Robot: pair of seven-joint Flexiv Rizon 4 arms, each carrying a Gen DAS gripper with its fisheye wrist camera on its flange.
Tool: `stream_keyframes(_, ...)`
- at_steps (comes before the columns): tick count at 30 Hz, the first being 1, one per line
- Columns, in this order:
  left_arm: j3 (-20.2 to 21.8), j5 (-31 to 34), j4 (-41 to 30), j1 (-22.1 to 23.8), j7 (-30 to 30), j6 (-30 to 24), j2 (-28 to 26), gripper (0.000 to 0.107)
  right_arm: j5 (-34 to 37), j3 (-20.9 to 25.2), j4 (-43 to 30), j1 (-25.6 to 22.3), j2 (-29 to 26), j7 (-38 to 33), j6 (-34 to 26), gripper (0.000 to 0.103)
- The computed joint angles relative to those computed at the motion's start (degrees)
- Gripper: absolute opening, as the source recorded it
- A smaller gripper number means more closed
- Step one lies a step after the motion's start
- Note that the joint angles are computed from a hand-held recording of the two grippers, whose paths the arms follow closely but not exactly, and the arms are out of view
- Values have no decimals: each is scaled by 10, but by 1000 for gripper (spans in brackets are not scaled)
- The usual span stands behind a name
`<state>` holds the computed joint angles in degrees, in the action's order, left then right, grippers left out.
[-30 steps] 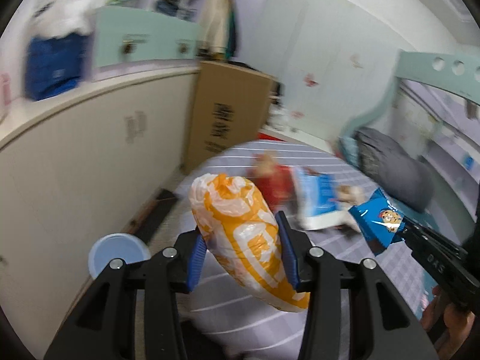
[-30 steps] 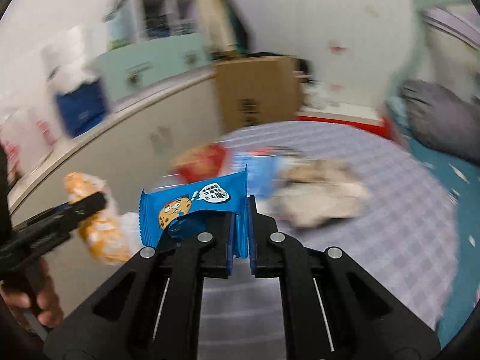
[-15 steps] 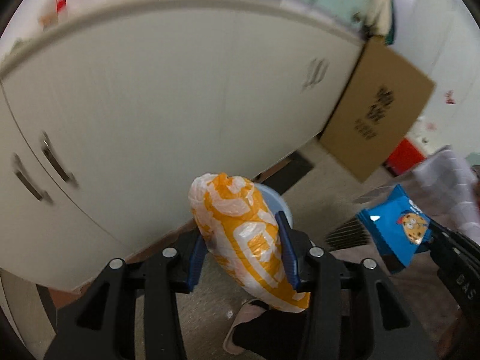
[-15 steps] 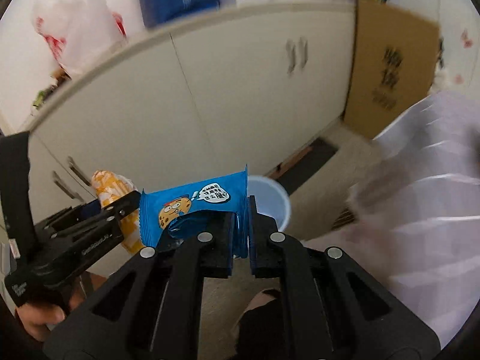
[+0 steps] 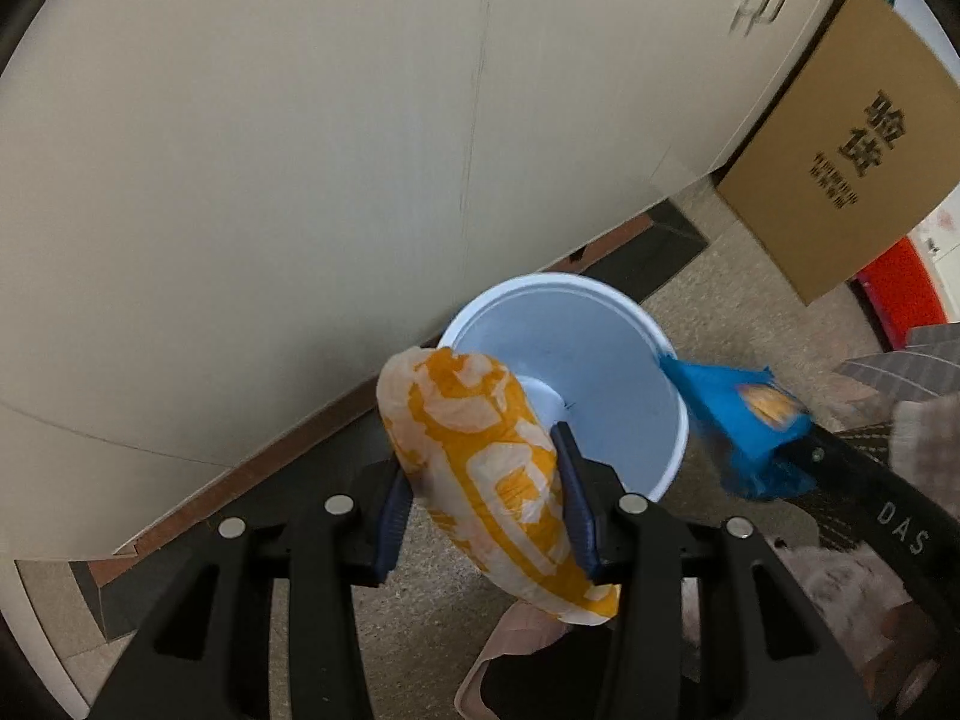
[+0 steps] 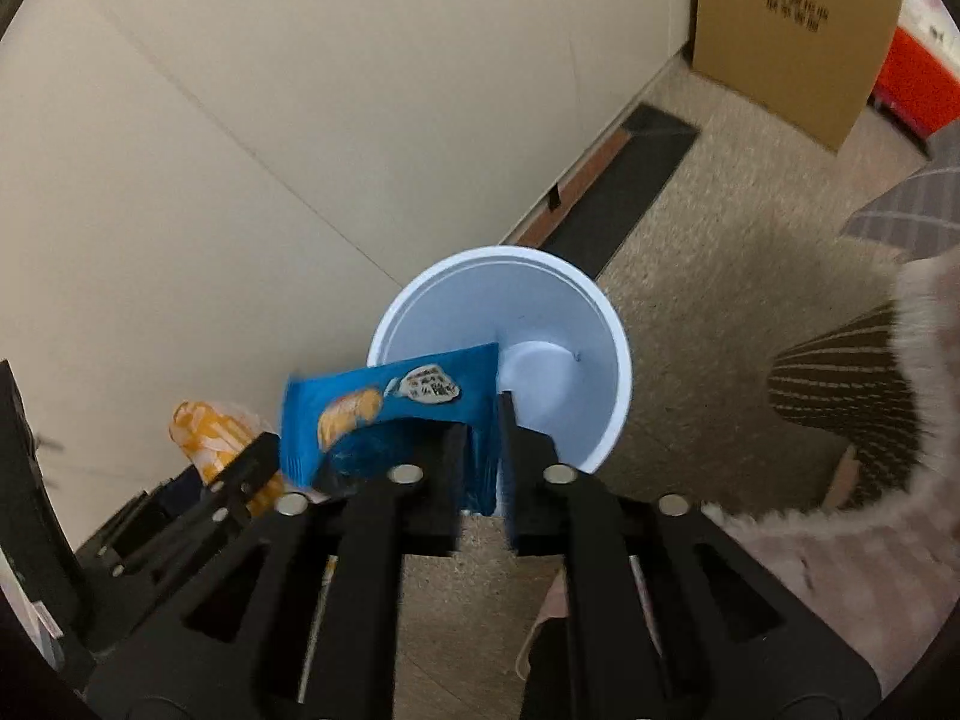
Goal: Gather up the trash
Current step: 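Carry both wrappers over the blue wastebasket and open both tools to drop them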
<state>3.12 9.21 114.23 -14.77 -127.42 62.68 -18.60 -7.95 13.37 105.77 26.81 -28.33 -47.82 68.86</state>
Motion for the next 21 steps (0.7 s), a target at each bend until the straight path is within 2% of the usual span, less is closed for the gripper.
stream_keyframes(1, -2, -2, -6, 3, 1, 3, -13, 44, 5, 0, -13, -4, -16, 0, -1, 62)
stream_keyframes(2, 1, 0, -12, 1, -3, 2, -25, 44, 12, 0, -16, -6, -24, 3, 7, 67)
stream_keyframes(5, -6, -23, -18, 7, 3, 18, -52, 44, 28, 12, -27, -21, -43, -8, 10, 67)
stream_keyframes(10, -8, -56, -28, 8, 19, 29, -85, 44, 80, 58, -50, -59, -74, -55, 27, 69)
stream_keyframes(13, -8, -68, -36, 4, 27, 29, -96, 45, 95, 54, -40, -57, -63, -55, 35, 69)
stream_keyframes(16, -7, -76, -52, 0, 38, 21, -106, 47, 63, 2, -14, -20, -41, -15, 45, 69)
stream_keyframes(18, 0, -73, -66, -8, 35, 11, -109, 48, 14, -58, 10, 21, -22, 37, 50, 69)
stream_keyframes(21, 4, -69, -80, -13, 32, 1, -107, 68, -81, -139, 47, 76, 3, 120, 57, 69)
